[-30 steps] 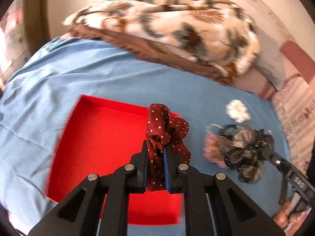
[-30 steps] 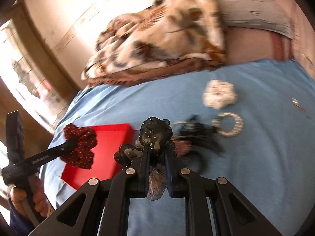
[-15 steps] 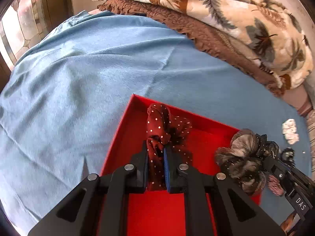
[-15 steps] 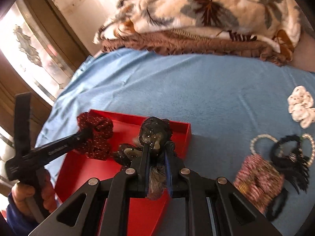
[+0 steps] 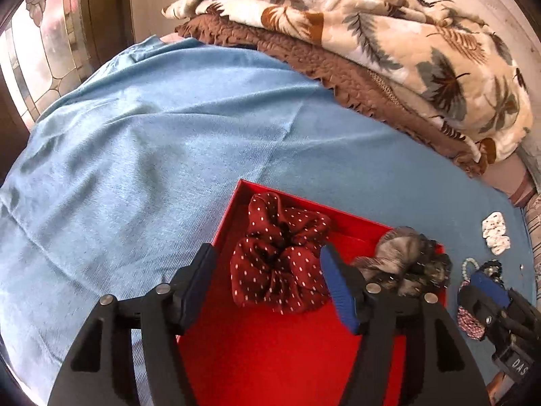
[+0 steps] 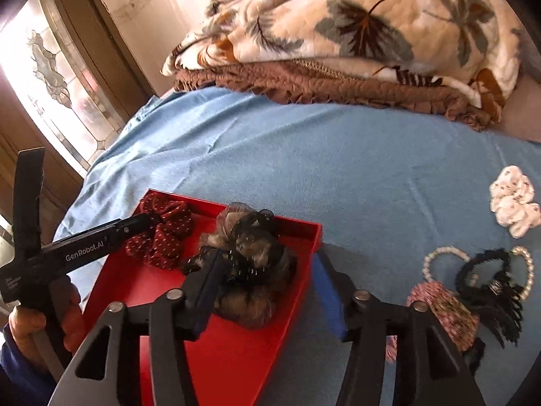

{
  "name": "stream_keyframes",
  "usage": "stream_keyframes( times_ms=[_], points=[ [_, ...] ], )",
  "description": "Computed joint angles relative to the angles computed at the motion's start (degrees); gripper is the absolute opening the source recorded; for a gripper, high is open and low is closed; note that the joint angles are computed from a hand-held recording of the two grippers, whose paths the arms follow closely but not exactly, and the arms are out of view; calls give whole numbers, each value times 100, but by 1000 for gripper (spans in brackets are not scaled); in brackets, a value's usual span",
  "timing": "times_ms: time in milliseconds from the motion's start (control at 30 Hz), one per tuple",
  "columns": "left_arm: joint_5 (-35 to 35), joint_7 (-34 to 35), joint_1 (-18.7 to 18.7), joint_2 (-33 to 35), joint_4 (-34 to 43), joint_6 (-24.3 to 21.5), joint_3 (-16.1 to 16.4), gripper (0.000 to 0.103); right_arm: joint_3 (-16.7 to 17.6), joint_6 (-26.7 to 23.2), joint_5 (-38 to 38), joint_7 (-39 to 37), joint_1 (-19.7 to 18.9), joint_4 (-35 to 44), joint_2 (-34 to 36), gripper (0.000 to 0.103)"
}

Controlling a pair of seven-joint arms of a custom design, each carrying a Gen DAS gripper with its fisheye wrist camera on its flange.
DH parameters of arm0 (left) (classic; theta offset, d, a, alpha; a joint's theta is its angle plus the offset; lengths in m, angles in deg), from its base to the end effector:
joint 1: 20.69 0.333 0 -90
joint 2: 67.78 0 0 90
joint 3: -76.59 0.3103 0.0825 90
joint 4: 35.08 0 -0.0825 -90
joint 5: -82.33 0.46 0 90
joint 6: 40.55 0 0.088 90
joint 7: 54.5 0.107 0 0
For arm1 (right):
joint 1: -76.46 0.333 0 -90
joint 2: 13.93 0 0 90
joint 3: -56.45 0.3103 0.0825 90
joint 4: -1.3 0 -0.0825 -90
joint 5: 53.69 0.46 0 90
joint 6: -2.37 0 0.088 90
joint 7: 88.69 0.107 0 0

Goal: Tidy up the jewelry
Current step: 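Carry both scrunchies into the red tray and open both tools, then lift both open tools out of the tray back toward the pile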

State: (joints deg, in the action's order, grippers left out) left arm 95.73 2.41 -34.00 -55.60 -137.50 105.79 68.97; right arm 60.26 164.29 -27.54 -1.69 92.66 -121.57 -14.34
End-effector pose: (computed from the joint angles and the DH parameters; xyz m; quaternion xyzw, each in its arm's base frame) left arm 0.6822 -0.2583 0.4588 -0.6998 0.6556 -0.2366 0.1566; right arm 0.6145 0.2002 0.4356 -0.6661 0.6550 -0.0843 0.3467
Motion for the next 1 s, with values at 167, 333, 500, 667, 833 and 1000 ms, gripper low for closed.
stream_keyframes(
  times_ms=[167, 333, 500, 667, 833, 1000],
  points=[
    [134, -398, 38, -740, -763, 267, -29, 63, -90, -173, 194, -108, 201, -788, -718, 61],
    [117, -777, 250, -1620, -1686, 446, -240, 64, -109, -260, -158, 185, 484, -1359, -1112, 53],
    [-305, -1058, 440, -2536, -2663, 655, -521, 64, -62, -458, -726, 767, 602, -1553, -1176, 44],
    [-161, -1202, 618, -2977, -2949, 513, -896, 64, -107, -502, -963, 937, 733, -1746, -1393, 44],
    [-32, -1169, 610, -3091, -2863, 416, -1079, 64, -365, -357, -655, 825, 980, -2145, -1946, 45],
    [60, -995, 448, -3075, -2710, 375, -1251, 67, -621, -77, -702, 1022, 935, -3046, -3004, 58]
  ],
)
